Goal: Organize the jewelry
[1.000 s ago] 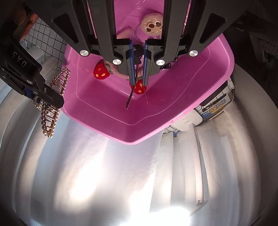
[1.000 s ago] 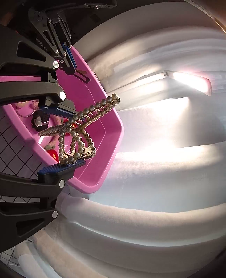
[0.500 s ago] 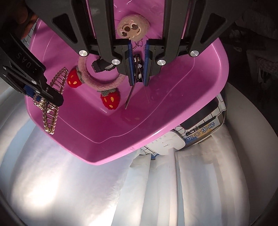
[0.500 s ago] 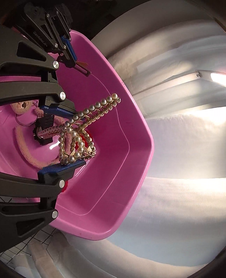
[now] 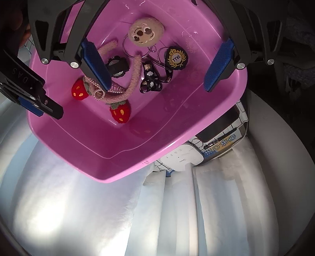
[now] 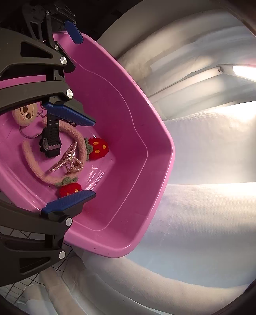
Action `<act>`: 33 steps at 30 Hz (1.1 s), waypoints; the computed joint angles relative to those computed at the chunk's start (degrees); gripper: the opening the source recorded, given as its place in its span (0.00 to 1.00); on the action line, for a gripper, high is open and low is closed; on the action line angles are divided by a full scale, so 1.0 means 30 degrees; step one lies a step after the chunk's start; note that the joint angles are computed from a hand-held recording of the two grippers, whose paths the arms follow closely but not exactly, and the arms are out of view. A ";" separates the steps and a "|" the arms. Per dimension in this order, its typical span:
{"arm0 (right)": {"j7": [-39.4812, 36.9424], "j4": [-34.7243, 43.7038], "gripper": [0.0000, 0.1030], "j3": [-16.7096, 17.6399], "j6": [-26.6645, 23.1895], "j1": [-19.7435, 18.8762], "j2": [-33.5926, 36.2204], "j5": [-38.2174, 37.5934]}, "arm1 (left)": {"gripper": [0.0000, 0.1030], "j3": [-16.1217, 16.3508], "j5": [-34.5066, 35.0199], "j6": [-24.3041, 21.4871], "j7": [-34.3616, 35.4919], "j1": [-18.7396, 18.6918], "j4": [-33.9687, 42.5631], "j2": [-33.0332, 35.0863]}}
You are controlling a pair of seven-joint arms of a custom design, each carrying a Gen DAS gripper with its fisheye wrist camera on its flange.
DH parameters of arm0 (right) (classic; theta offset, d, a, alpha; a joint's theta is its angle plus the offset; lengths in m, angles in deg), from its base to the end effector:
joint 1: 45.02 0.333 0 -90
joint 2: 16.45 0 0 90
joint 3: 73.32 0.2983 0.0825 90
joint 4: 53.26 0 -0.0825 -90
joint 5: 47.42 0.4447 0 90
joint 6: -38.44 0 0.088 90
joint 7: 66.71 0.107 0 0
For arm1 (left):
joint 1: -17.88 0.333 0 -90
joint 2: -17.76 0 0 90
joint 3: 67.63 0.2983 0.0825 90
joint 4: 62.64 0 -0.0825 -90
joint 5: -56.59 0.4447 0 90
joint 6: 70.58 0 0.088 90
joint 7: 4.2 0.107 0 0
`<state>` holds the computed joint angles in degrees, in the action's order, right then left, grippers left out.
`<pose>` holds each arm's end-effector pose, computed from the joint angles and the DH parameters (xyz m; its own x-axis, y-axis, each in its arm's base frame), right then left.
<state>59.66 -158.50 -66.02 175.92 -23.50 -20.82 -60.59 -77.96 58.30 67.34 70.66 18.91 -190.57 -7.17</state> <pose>0.5661 0.3122 0.6003 0.0414 -0.9873 -0.1534 -0.7967 0.0600 -0.6014 0.5275 -0.0960 0.5773 0.0642 -0.9969 0.0464 -0.8168 -0.0792 -0.5714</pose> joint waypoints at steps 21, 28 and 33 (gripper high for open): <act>0.2038 -0.3333 0.63 0.0340 -0.0081 -0.0321 -0.3536 -0.0842 | 0.92 -0.0281 0.0377 -0.1271 -0.0864 -0.0249 -0.0312 -0.0980; 0.2175 -0.3643 0.63 0.0449 0.0016 -0.0390 -0.3917 -0.1166 | 0.93 -0.0315 0.0271 -0.1475 -0.0817 -0.0294 -0.0351 -0.1136; 0.2281 -0.3776 0.63 0.0497 -0.0023 -0.0390 -0.4074 -0.1266 | 0.94 -0.0313 0.0213 -0.1553 -0.0776 -0.0301 -0.0417 -0.1258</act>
<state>66.50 -169.83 -64.53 175.85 -24.67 -33.05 -64.39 -78.90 58.94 62.68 68.33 18.01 -191.82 -10.94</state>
